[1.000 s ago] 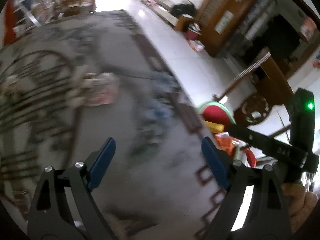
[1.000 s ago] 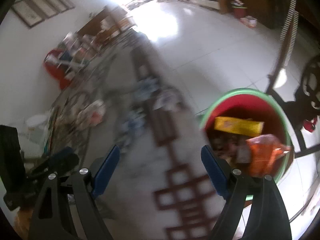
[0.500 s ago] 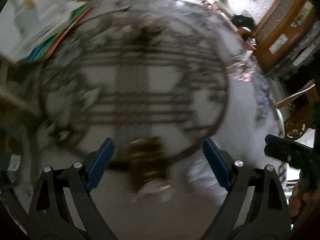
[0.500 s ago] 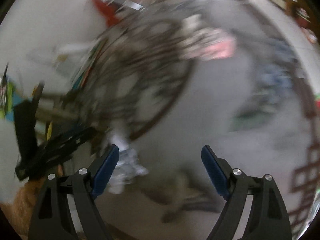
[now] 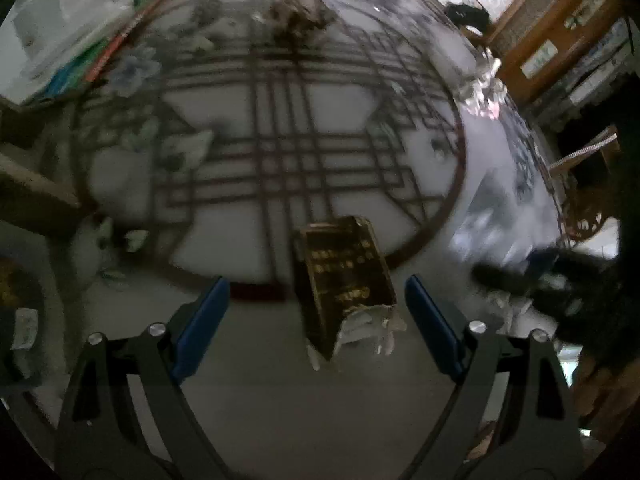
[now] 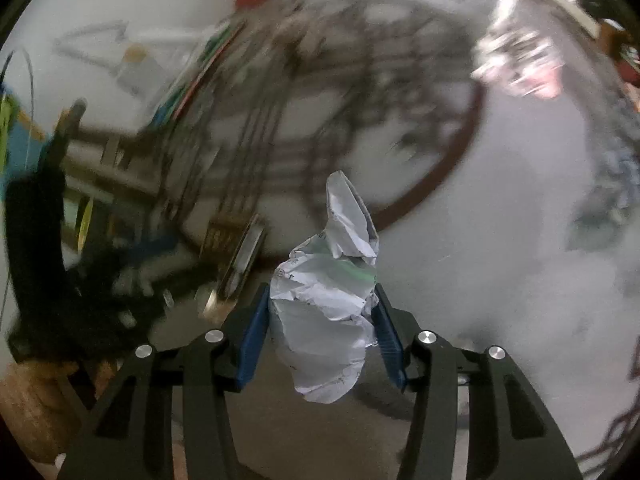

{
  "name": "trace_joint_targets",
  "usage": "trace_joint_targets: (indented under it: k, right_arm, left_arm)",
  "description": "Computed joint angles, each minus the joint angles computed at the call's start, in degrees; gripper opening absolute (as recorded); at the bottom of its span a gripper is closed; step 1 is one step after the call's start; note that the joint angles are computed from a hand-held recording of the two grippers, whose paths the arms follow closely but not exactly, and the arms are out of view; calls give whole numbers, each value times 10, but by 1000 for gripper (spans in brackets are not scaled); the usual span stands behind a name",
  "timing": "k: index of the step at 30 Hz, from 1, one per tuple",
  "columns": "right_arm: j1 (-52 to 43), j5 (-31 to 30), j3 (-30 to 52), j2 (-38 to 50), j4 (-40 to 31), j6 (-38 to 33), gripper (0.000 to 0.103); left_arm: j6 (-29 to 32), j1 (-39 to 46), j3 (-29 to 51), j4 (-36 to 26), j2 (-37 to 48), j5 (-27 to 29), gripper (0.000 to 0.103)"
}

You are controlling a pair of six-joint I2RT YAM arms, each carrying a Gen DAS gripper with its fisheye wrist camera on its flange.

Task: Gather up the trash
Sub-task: 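Grasp the dark snack box with the left tool while the right tool grasps the foil wrapper, then carry the snack box with the left tool while the right tool carries the foil toward the bin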

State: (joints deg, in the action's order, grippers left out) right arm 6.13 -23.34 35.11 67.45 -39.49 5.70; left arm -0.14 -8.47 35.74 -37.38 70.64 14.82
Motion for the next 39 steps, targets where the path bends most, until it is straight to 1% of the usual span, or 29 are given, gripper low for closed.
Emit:
trace_joint_targets:
  k: [2, 5, 7, 8, 9, 12, 18, 25, 30, 35, 39]
  right_arm:
    - [-30, 2, 2, -12, -6, -4, 48]
    - [-63, 1, -2, -27, -9, -2, 48]
    - [-79, 0, -5, -44, -7, 7, 48]
    - [-82, 1, 1, -47, -10, 10, 48]
    - [-85, 3, 4, -51, -10, 12, 48]
    - [-95, 5, 13, -63, -18, 12, 49]
    - [-101, 12, 25, -67, -25, 5, 49]
    - [-106, 28, 45, -72, -26, -4, 49]
    - [-133, 34, 70, -78, -33, -24, 50]
    - [-164, 35, 87, -89, -45, -44, 50]
    - [-187, 30, 99, -88, -49, -54, 50]
  left_arm:
    - [-1, -7, -2, 7, 8, 8, 81]
    - [-2, -25, 4, 15, 32, 11, 71]
    - [-1, -35, 8, 21, 51, 12, 59]
    - [-2, -41, 8, 25, 50, 7, 57]
    - [1, -44, 9, 26, 53, 6, 49]
    - [2, -40, 15, 27, 54, 14, 43]
    - [0, -24, 32, 28, 38, 22, 42]
    - [-21, -18, 89, 18, 24, 40, 42]
    - [-40, -41, 122, 28, 20, 33, 42]
    - [-46, -56, 159, 12, 4, 24, 42]
    - [-55, -63, 179, 14, -8, 20, 42]
